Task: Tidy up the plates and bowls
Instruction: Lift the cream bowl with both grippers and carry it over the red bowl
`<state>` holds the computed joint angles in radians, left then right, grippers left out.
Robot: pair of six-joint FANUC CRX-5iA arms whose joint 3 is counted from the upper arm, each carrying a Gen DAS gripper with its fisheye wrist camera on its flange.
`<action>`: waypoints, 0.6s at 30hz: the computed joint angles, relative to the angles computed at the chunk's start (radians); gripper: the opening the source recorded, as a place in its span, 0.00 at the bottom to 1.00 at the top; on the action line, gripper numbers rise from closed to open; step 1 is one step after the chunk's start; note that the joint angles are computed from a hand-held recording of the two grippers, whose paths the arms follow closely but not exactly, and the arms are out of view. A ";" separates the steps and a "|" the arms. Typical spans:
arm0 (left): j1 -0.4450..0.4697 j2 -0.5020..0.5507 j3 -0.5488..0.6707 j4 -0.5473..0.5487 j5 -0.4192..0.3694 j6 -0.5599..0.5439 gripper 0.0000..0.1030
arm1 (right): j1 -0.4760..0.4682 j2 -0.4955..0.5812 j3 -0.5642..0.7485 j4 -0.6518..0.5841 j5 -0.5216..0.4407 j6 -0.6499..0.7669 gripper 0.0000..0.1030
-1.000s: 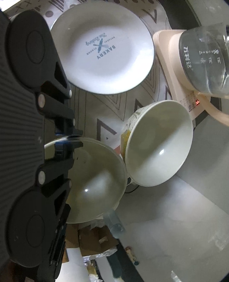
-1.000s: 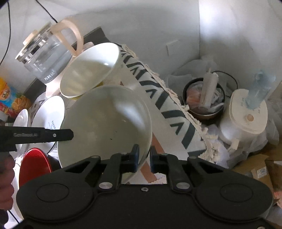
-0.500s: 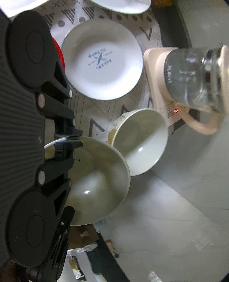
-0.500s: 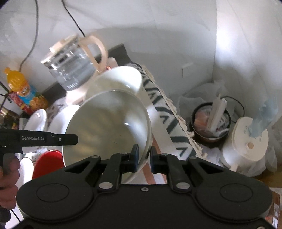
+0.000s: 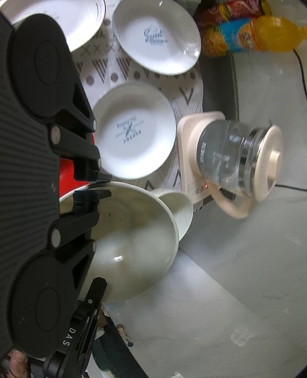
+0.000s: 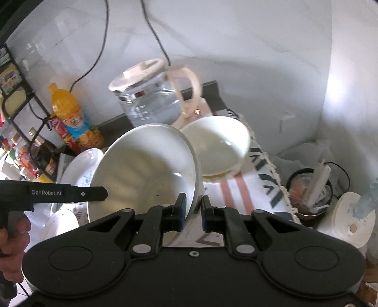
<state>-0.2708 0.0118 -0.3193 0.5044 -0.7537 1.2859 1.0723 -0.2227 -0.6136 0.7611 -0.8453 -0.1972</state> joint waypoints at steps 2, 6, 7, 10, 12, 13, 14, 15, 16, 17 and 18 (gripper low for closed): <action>0.023 -0.023 -0.025 0.017 0.000 -0.024 0.04 | 0.011 0.018 0.022 -0.001 -0.001 -0.003 0.13; 0.065 -0.057 -0.063 0.034 -0.017 -0.055 0.04 | 0.032 0.058 0.064 -0.011 -0.009 0.010 0.13; 0.074 -0.064 -0.070 0.035 -0.020 -0.064 0.04 | 0.038 0.068 0.075 -0.020 -0.010 0.014 0.13; 0.103 -0.081 -0.092 0.041 -0.041 -0.088 0.04 | 0.058 0.096 0.102 -0.031 -0.024 0.020 0.13; 0.119 -0.089 -0.104 0.046 -0.052 -0.104 0.04 | 0.070 0.112 0.118 -0.044 -0.030 0.021 0.13; 0.128 -0.092 -0.110 0.049 -0.058 -0.114 0.04 | 0.075 0.121 0.128 -0.053 -0.035 0.023 0.13; 0.136 -0.094 -0.115 0.053 -0.065 -0.125 0.04 | 0.080 0.131 0.138 -0.060 -0.040 0.026 0.13; 0.143 -0.096 -0.120 0.056 -0.072 -0.132 0.04 | 0.085 0.141 0.148 -0.067 -0.047 0.030 0.13; 0.149 -0.098 -0.124 0.057 -0.079 -0.137 0.04 | 0.091 0.151 0.158 -0.074 -0.055 0.035 0.13; 0.155 -0.098 -0.126 0.057 -0.086 -0.142 0.04 | 0.096 0.157 0.165 -0.080 -0.060 0.037 0.13; 0.160 -0.097 -0.129 0.057 -0.092 -0.148 0.04 | 0.099 0.164 0.171 -0.089 -0.063 0.040 0.13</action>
<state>-0.1108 -0.0856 -0.4487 0.5618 -0.8459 1.1382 1.1715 -0.0589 -0.4421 0.6721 -0.9085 -0.1576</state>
